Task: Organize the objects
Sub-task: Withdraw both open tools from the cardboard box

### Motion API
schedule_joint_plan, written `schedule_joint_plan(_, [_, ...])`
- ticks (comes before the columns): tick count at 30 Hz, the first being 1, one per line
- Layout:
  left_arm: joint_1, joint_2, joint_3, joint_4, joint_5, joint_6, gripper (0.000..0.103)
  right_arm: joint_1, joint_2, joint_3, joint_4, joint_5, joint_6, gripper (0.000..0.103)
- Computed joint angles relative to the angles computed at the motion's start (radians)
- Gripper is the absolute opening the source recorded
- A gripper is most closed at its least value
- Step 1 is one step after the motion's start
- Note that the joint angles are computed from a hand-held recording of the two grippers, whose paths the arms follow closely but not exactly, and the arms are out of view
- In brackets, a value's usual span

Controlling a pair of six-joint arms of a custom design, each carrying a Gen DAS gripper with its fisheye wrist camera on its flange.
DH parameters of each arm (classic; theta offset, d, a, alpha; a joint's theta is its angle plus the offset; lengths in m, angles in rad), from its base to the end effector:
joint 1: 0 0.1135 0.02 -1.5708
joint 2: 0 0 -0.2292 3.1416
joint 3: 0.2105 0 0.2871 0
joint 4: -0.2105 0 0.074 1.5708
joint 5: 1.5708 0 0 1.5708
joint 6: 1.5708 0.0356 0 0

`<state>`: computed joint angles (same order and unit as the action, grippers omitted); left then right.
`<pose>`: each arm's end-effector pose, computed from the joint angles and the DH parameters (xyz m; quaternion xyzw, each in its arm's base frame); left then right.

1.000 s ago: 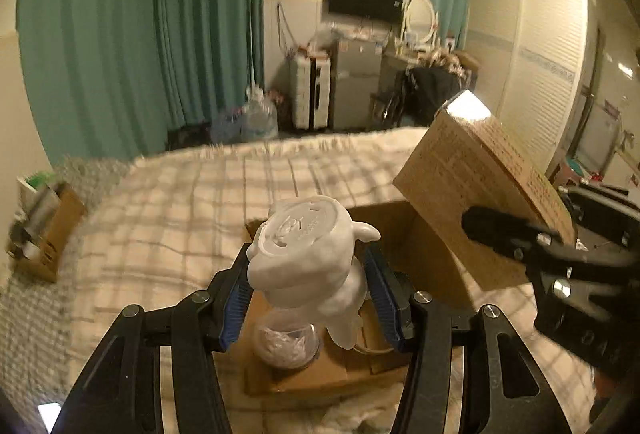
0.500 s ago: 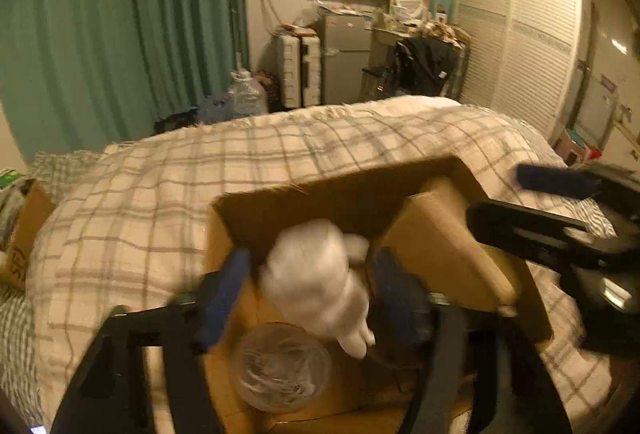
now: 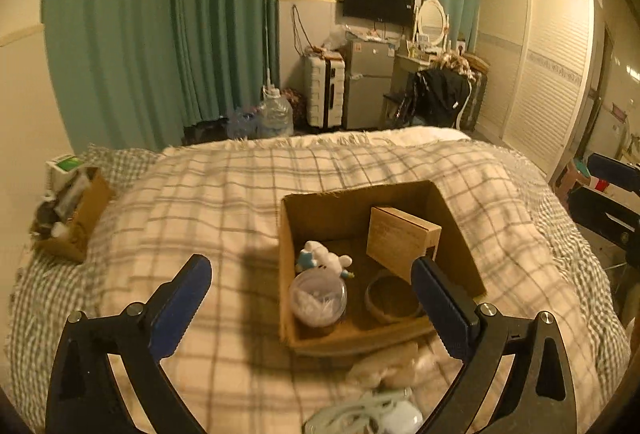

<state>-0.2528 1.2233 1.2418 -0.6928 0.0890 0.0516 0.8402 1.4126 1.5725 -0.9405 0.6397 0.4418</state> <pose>0.2965 -0.0799 0.3258 0.1556 0.8870 -0.0834 0.4267 0.2323 0.2274 0.3716 -0.0547 0.8828 -0.0141 0.4664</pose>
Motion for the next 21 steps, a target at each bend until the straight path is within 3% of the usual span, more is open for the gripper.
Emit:
schedule_joint_plan(5, [0.056,-0.194,-0.078,-0.082,0.026,0.019,0.103,0.176,-0.011,0.055,-0.172,0.216,0.127,0.103])
schedule_joint_plan(11, [0.105,-0.403,-0.194,-0.153,0.038,0.049,0.103,0.368,0.076,0.150,-0.380,0.352,0.374,0.103])
schedule_joint_plan(15, [0.140,-0.521,-0.281,-0.177,0.058,0.048,0.103,0.438,0.093,0.125,-0.407,0.350,0.488,0.103])
schedule_joint_plan(18, [0.197,-0.561,-0.333,-0.210,0.132,0.041,0.103,0.457,0.111,0.094,-0.414,0.342,0.548,0.103])
schedule_joint_plan(21, [0.207,-0.595,-0.401,-0.208,0.121,0.042,0.103,0.458,0.122,0.011,-0.363,0.322,0.575,0.103])
